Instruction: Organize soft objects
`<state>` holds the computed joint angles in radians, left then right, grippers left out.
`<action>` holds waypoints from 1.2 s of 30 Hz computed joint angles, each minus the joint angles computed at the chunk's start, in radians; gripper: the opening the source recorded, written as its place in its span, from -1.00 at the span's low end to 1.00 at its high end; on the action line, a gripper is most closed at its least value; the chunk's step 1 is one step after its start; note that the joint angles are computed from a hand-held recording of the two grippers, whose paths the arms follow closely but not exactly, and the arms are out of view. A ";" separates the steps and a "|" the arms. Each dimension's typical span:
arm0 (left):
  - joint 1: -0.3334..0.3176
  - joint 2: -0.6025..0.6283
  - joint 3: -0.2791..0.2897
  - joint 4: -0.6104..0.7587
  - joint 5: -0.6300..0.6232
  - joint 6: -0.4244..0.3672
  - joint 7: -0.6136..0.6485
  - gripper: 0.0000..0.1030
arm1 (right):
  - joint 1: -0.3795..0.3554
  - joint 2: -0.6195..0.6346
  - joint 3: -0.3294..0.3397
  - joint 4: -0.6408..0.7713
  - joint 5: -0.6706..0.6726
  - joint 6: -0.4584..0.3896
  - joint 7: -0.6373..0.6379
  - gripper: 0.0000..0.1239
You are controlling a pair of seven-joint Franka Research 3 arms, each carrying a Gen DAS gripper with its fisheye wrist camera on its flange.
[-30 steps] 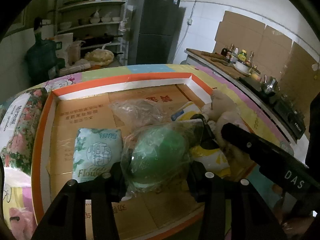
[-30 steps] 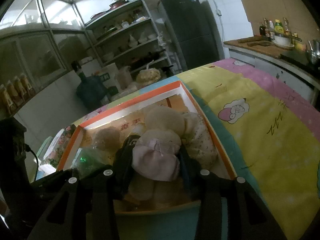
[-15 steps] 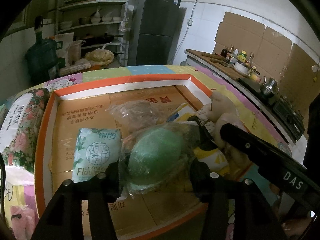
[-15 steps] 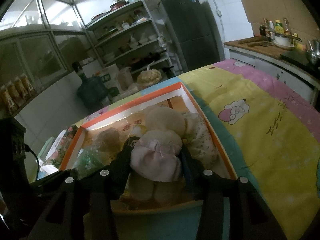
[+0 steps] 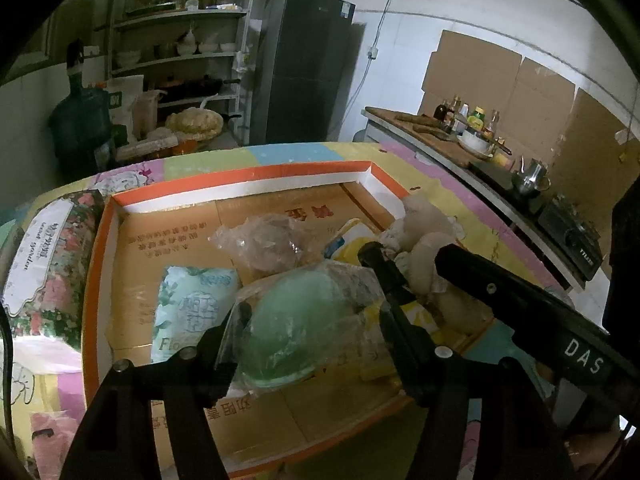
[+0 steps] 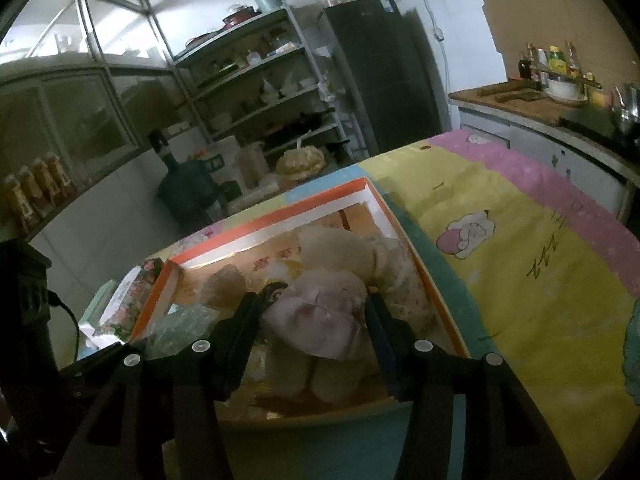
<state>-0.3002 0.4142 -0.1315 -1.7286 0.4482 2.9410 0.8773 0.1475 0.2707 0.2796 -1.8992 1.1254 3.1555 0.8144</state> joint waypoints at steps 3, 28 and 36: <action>-0.003 -0.008 0.005 -0.004 0.005 0.005 -0.005 0.28 | -0.008 -0.007 0.013 -0.002 0.026 0.008 -0.027 -0.10; -0.061 -0.173 0.144 -0.152 0.369 0.074 -0.368 0.28 | 0.103 -0.077 -0.036 0.008 0.281 0.024 -0.283 -0.10; -0.010 -0.251 0.134 -0.211 0.582 0.057 -0.572 0.28 | 0.154 -0.084 -0.047 0.020 0.298 0.023 -0.315 -0.10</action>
<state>-0.3099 0.1633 0.0023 -1.9398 1.0299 2.9976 0.3057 0.3013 0.1866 0.2324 -1.8793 1.4231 3.1782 0.4998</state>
